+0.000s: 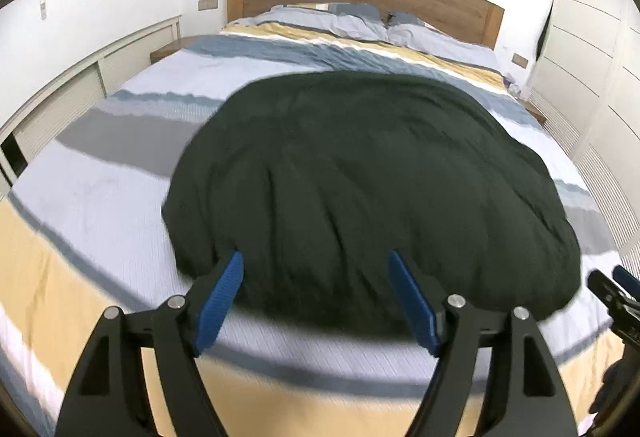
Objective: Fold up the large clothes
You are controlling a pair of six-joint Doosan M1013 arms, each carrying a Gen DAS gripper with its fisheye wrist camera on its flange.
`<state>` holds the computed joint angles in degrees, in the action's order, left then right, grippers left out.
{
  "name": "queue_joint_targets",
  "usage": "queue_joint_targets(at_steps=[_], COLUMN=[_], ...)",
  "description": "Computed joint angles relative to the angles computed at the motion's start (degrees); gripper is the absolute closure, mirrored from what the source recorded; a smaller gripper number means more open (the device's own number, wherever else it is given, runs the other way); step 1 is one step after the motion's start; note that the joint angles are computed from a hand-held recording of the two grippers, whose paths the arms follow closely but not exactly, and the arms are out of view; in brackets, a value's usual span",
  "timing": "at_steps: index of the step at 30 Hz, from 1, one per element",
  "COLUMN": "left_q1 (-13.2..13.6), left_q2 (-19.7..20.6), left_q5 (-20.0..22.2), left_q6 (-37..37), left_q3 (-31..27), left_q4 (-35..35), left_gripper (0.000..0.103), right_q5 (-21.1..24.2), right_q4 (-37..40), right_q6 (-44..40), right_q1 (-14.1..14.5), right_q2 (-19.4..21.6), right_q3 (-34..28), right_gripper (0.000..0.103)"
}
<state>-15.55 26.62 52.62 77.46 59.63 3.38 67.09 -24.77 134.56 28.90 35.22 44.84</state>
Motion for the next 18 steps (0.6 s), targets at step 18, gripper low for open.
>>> queue_joint_targets(at_steps=[18], left_q1=[-2.17], left_q2=[-4.35], left_q5=[-3.45], left_q6=[3.38], left_q3=[8.4], left_q4=[1.55], left_gripper=[0.026], right_q5=[0.61], right_q4=[-4.32], right_q6=[7.65], right_q1=[3.81], right_q2=[-1.72], right_q3=[5.58], right_gripper=[0.001])
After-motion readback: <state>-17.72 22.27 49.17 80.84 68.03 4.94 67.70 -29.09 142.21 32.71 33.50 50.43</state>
